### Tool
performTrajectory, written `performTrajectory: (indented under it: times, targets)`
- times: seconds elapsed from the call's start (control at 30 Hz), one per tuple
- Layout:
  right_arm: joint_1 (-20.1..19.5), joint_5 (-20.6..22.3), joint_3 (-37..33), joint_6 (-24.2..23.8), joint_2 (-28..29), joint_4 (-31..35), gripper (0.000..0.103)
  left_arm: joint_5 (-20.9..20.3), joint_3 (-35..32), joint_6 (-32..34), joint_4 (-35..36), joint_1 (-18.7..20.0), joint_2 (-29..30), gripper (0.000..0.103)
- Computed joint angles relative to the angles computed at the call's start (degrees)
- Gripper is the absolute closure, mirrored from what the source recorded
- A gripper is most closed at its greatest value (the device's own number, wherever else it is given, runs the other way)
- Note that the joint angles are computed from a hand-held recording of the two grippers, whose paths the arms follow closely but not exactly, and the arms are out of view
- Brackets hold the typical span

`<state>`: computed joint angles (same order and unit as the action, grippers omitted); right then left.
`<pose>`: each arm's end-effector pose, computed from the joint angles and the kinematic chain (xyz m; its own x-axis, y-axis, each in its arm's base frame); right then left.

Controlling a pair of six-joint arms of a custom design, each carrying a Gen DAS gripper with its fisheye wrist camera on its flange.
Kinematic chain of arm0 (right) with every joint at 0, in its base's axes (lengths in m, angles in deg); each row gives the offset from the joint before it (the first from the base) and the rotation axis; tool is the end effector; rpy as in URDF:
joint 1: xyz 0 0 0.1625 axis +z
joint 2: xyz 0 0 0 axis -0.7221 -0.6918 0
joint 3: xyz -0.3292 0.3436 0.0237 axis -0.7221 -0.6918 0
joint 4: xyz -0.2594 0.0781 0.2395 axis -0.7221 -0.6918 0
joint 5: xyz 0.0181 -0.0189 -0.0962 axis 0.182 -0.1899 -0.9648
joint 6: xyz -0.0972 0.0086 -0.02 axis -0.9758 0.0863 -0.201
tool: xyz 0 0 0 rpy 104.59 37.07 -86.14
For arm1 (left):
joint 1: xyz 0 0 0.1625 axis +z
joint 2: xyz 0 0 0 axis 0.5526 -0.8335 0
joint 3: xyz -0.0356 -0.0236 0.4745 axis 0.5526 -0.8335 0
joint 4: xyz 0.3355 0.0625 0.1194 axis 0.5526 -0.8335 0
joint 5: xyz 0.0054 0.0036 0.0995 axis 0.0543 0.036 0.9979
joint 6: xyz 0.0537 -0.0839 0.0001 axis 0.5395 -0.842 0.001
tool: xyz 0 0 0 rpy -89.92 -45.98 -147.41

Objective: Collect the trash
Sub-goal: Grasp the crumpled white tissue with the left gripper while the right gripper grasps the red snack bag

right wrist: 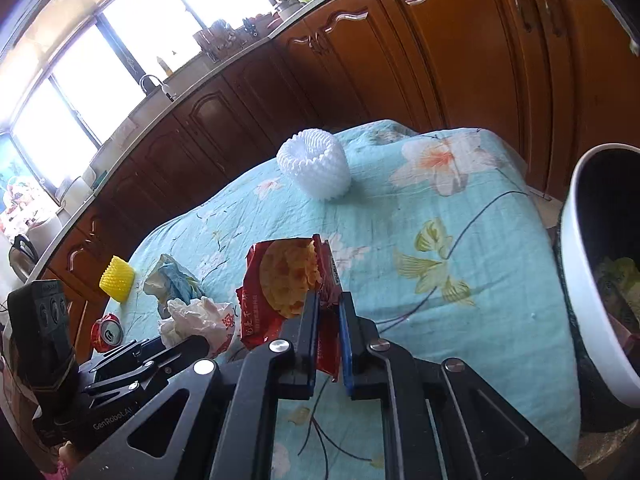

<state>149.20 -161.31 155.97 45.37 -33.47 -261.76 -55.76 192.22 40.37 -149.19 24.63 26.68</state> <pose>0.2276 -0.5567 0.0961 -0.9435 -0.0457 0.3282 -0.2287 0.8066 -0.5451 -0.1280 -0.5628 0.2417 -0.8431 0.2249 -0.4884 0.4543 0.7839 -0.4233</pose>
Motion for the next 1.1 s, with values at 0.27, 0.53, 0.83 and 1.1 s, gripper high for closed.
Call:
performTrajectory:
  times: [0.27,0.53,0.83,1.1]
  targets:
    - [-0.5,-2.6,9.0,3.0,-4.0,-8.3,0.094,-1.5,3.1,0.1,-0.1,-3.3,-0.7,0.062]
    - [0.1,-5.0,16.3,4.3,-6.8,-15.0,0.094,-3.2,5.3,0.8,-0.4,-6.1,-0.4,0.062]
    - [1.0,-7.6,23.1,6.5,-9.9,-21.9,0.094,-4.2,6.4,1.2,-0.3,-9.4,0.8,0.062]
    - [1.3,-9.6,26.8,7.3,-12.2,-25.7,0.094,-4.6,5.6,1.8,0.3,-10.9,2.6,0.061]
